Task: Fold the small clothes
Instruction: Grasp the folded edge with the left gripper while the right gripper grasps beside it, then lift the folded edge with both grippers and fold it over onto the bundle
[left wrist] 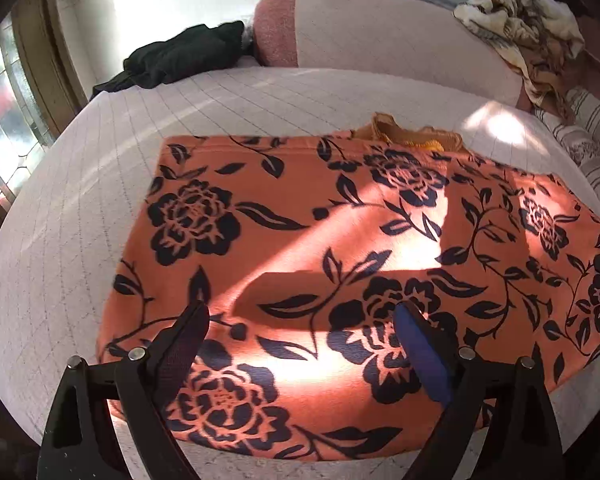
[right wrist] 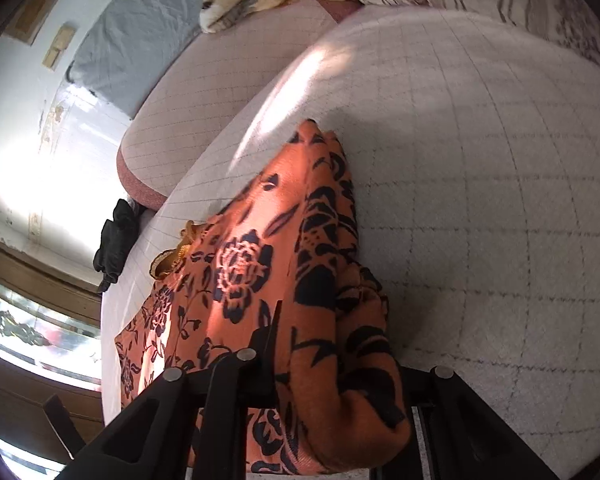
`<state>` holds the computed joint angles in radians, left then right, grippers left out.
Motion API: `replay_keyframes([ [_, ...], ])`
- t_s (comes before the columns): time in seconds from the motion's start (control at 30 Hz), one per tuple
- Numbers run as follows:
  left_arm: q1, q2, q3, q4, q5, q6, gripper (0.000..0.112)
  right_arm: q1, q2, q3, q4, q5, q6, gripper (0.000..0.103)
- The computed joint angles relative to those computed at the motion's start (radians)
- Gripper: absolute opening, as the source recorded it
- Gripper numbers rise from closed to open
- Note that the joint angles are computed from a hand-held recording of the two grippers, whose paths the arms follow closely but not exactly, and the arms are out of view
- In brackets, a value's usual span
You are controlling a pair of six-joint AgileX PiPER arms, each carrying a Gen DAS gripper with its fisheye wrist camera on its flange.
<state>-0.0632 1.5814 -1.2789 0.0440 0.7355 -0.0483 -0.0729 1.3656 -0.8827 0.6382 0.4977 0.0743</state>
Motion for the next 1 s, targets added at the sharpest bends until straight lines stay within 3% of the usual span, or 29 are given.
replay_keyframes([
  [0.17,0.285,-0.163,0.058,-0.218,-0.052,0.217,0.094,0.307,0.008,-0.282,-0.500,0.047,0.392,0.017],
  [0.23,0.430,-0.187,0.074,-0.295,-0.080,0.289,0.094,0.480,0.076,-0.431,-0.700,0.091,0.545,0.017],
  [0.33,0.582,-0.150,0.089,-0.244,-0.135,0.227,0.094,0.728,0.253,-0.647,-0.945,0.165,0.746,0.017],
  [0.4,0.653,-0.079,0.059,-0.236,-0.099,0.190,0.093,0.824,0.407,-0.786,-0.949,0.215,0.733,0.017],
  [0.47,0.721,-0.017,-0.003,-0.363,-0.001,0.235,0.091,0.873,0.605,-0.962,-0.846,0.318,0.630,0.017],
  [0.53,0.731,-0.024,0.014,-0.406,-0.023,0.285,0.091,0.895,0.769,-1.077,-0.804,0.399,0.608,0.018],
  [0.7,0.715,-0.045,0.040,-0.465,-0.047,0.382,0.091,0.929,0.786,-1.227,-0.881,0.499,0.638,0.017],
  [0.8,0.723,-0.037,0.029,-0.480,-0.038,0.398,0.091,0.941,0.772,-1.263,-0.920,0.499,0.675,0.017],
  [0.87,0.746,-0.036,0.028,-0.505,-0.022,0.417,0.091,0.948,0.830,-1.334,-0.876,0.547,0.630,0.021],
  [0.9,0.748,-0.035,0.029,-0.509,-0.024,0.416,0.092,0.944,0.865,-1.354,-0.833,0.552,0.590,0.028],
  [0.97,0.761,-0.043,0.038,-0.522,-0.019,0.435,0.092,0.948,0.861,-1.274,-0.823,0.478,0.584,0.035],
  [1.0,0.760,-0.050,0.043,-0.521,-0.023,0.435,0.092,0.956,0.806,-1.174,-0.847,0.389,0.614,0.047],
])
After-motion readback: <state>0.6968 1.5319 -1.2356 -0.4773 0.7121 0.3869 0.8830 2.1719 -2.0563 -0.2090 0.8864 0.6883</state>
